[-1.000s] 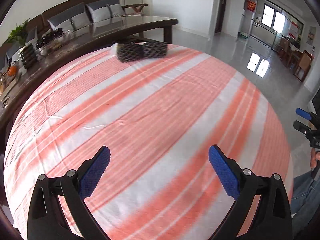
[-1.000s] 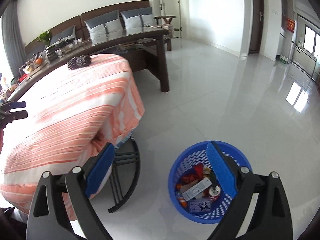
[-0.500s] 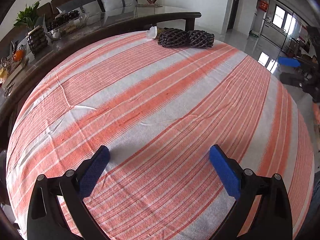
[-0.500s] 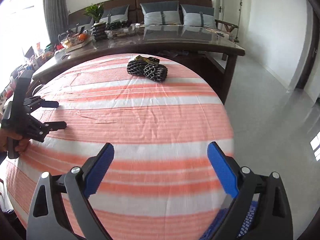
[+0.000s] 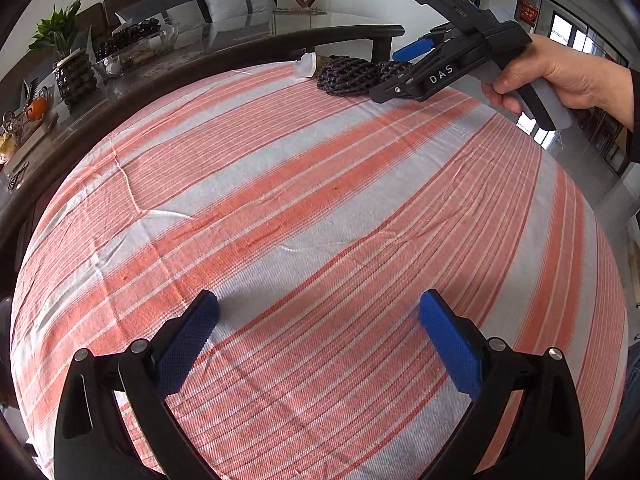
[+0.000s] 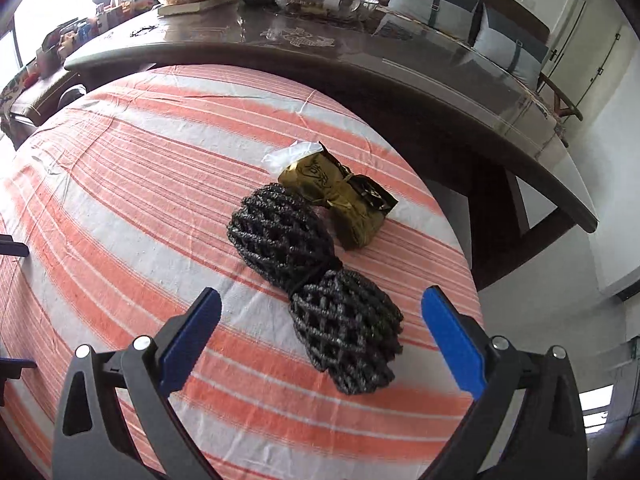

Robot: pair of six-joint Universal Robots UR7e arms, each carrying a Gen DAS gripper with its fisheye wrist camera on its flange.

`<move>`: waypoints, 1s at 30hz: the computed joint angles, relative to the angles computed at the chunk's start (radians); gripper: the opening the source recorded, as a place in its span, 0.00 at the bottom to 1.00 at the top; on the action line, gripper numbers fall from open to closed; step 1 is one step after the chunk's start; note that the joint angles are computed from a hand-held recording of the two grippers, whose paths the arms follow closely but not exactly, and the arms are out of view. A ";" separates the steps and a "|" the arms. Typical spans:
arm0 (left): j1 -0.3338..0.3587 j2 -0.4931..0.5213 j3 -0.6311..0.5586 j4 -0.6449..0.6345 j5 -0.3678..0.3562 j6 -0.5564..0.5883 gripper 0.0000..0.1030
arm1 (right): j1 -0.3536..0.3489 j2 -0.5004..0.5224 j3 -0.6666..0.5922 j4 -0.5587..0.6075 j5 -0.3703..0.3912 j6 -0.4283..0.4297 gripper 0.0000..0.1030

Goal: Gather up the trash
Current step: 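Bring both tools back over the table toward the black mesh nets and brown bag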

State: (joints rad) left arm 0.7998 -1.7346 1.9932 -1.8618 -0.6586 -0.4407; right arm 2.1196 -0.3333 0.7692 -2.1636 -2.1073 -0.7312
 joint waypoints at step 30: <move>0.018 0.016 -0.031 0.006 -0.030 0.076 0.96 | 0.063 -0.547 0.994 -0.518 -0.106 0.611 0.96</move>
